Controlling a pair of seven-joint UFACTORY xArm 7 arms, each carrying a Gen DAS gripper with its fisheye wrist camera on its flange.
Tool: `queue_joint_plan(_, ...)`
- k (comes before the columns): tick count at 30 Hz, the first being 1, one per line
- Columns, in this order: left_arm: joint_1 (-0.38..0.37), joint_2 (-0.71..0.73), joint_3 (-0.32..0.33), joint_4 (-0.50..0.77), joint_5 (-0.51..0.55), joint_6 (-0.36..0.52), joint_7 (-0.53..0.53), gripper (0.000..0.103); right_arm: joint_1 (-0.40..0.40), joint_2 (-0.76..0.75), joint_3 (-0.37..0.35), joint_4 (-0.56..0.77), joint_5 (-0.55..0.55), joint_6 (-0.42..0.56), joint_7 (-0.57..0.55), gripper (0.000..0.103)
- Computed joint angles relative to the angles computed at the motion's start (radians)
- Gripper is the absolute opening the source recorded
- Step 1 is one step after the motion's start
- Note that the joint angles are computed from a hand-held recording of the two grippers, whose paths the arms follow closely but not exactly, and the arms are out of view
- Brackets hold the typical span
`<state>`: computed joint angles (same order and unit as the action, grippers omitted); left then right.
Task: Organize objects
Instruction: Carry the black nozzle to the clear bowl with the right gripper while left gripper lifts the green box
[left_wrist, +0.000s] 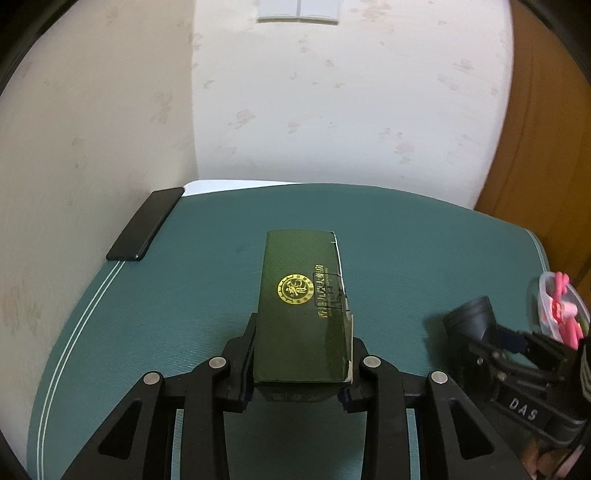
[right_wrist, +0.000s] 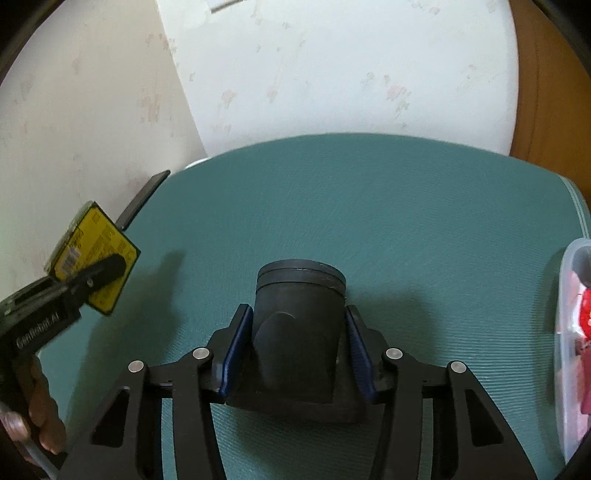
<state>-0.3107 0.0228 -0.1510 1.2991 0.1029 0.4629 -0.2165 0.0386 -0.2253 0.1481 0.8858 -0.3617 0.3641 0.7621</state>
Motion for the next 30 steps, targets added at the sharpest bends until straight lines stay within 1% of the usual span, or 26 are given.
queue_joint_plan(6,-0.006,-0.012,-0.006,-0.011,-0.016,-0.01,0.028,0.036,-0.032,-0.073,0.0,-0.044,-0.003,-0.029,0.031,0.051)
queue_joint_plan(11,-0.01,-0.021,-0.009,-0.023,-0.036,-0.021,0.058,0.036,-0.106,-0.149,0.047,-0.076,-0.061,-0.024,0.106,0.051)
queue_joint_plan(15,-0.014,-0.025,-0.012,-0.031,-0.046,-0.025,0.077,0.036,-0.144,-0.205,0.052,-0.108,-0.065,-0.019,0.135,0.051)
queue_joint_plan(23,-0.028,-0.044,-0.024,-0.053,-0.055,-0.039,0.091,0.036,-0.223,-0.325,0.057,-0.181,-0.047,-0.02,0.159,0.051)
queue_joint_plan(26,-0.033,-0.049,-0.026,-0.061,-0.071,-0.042,0.112,0.036,-0.257,-0.369,0.049,-0.204,-0.035,-0.016,0.162,0.051)
queue_joint_plan(30,-0.039,-0.058,-0.029,-0.072,-0.079,-0.046,0.115,0.036,-0.298,-0.401,0.038,-0.225,-0.022,-0.012,0.149,0.051)
